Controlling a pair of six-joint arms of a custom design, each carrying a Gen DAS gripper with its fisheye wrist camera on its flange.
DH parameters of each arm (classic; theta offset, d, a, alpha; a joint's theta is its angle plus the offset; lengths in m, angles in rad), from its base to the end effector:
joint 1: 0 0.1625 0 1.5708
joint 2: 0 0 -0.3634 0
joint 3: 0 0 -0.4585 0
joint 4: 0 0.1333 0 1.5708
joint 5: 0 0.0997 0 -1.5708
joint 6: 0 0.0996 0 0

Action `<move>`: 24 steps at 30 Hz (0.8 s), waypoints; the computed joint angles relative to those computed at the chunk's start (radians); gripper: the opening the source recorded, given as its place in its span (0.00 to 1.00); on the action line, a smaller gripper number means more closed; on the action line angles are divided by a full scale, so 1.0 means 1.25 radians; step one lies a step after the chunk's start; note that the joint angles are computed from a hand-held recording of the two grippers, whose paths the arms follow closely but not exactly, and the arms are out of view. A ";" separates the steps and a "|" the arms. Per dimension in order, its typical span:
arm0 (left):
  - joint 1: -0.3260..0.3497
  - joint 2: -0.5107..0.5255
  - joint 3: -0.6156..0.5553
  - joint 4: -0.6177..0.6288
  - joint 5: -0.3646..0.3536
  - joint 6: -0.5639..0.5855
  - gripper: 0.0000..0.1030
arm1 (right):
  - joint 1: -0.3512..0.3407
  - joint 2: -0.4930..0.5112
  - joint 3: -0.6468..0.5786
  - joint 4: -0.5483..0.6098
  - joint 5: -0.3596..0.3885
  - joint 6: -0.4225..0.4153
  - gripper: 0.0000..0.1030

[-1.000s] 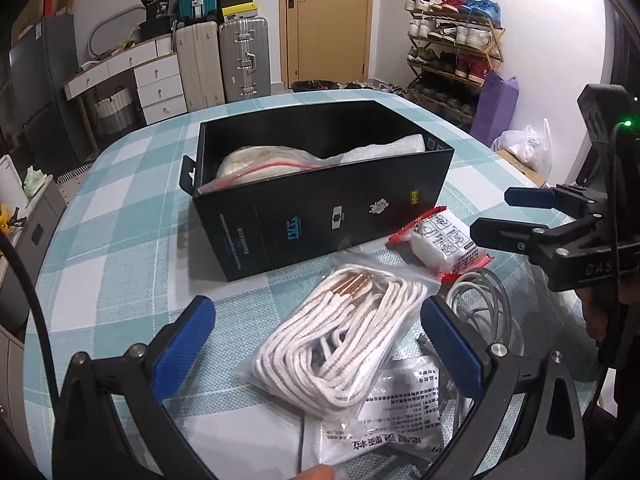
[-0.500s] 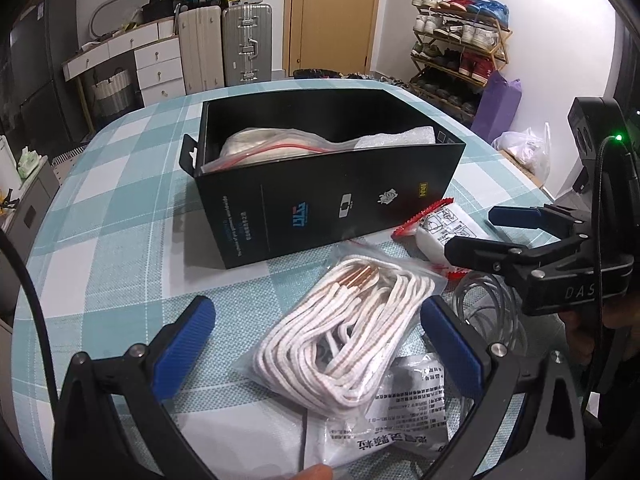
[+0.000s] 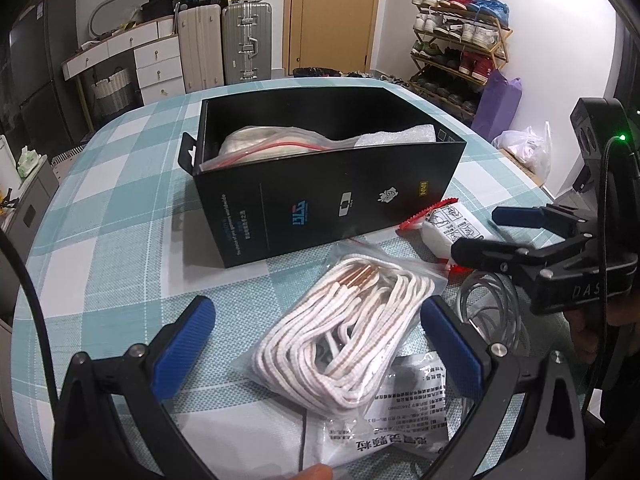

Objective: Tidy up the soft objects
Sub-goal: 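Move the left tool toward the white rope bag while the right tool approaches the red-and-white packet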

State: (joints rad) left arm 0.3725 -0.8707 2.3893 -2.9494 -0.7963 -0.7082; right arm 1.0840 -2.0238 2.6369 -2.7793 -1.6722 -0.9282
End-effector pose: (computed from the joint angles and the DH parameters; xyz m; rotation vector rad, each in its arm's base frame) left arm -0.2492 -0.3153 -0.1019 0.6726 2.3965 -0.7263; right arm -0.0567 -0.3706 0.1993 0.5359 -2.5758 0.5266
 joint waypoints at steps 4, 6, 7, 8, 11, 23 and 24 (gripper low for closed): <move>0.004 0.000 0.002 -0.008 -0.004 0.005 1.00 | 0.008 0.007 0.004 -0.017 -0.002 0.001 0.99; 0.005 0.000 0.001 -0.007 -0.005 0.006 1.00 | 0.012 0.027 0.001 -0.041 -0.017 0.003 0.99; 0.004 0.000 0.002 -0.008 -0.004 0.006 1.00 | 0.016 0.032 0.001 -0.053 -0.025 0.001 0.99; 0.005 0.000 0.002 -0.008 -0.004 0.006 1.00 | 0.018 0.034 -0.001 -0.056 -0.032 0.004 0.99; 0.006 0.001 0.001 -0.009 -0.007 0.007 1.00 | 0.015 0.039 -0.002 -0.078 -0.044 -0.002 0.99; -0.001 0.009 -0.022 0.068 -0.005 0.027 1.00 | 0.002 0.041 -0.004 -0.117 -0.055 -0.032 0.99; -0.001 0.008 -0.023 0.070 -0.005 0.032 1.00 | 0.001 0.040 -0.003 -0.117 -0.053 -0.033 0.98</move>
